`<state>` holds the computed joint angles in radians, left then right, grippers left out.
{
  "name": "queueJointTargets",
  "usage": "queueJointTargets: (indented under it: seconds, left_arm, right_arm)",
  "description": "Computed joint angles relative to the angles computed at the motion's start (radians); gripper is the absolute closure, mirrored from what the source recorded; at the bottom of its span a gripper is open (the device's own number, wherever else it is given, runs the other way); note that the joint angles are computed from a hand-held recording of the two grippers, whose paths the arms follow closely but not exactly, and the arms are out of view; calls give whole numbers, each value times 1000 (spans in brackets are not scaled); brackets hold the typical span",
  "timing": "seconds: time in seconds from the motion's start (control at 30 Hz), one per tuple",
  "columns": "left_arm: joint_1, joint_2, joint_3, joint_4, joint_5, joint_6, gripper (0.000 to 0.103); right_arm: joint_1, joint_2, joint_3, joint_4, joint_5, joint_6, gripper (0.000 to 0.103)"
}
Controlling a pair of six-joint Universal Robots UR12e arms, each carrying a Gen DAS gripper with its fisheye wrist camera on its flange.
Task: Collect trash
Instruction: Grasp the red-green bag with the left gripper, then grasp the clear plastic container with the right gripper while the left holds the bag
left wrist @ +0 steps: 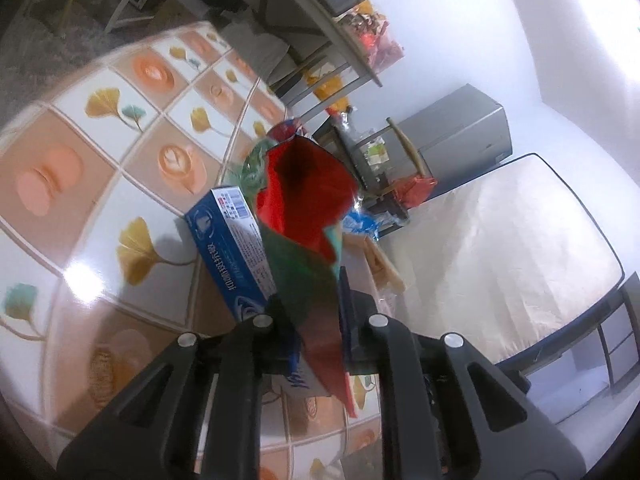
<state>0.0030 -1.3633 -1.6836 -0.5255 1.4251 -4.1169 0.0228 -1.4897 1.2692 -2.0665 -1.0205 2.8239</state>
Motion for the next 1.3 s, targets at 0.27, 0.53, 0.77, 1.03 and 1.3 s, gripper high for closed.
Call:
queueJointTargets:
  seconds: [0.27,0.53,0.77,1.03,1.3]
  left_arm:
    - [39,69,-29,-21,24,-8,91]
    - [74,107,-59,-53,8,-23,91]
    - [92,109,-86,-23,-51,-33,91]
    - [112,118,-110,-3,-86,-48,91]
    - [130,124,-129,11,-111,-66,91]
  right_arm:
    - [-20,26,-64,114,157,-19,7]
    - [13,156,-304,487,205,-9,7]
    - [78,315,-573,758,57,55,7]
    - [143,482,-860,1024,-77,69,7]
    - [182,574,-1020,1128,-181,91,7]
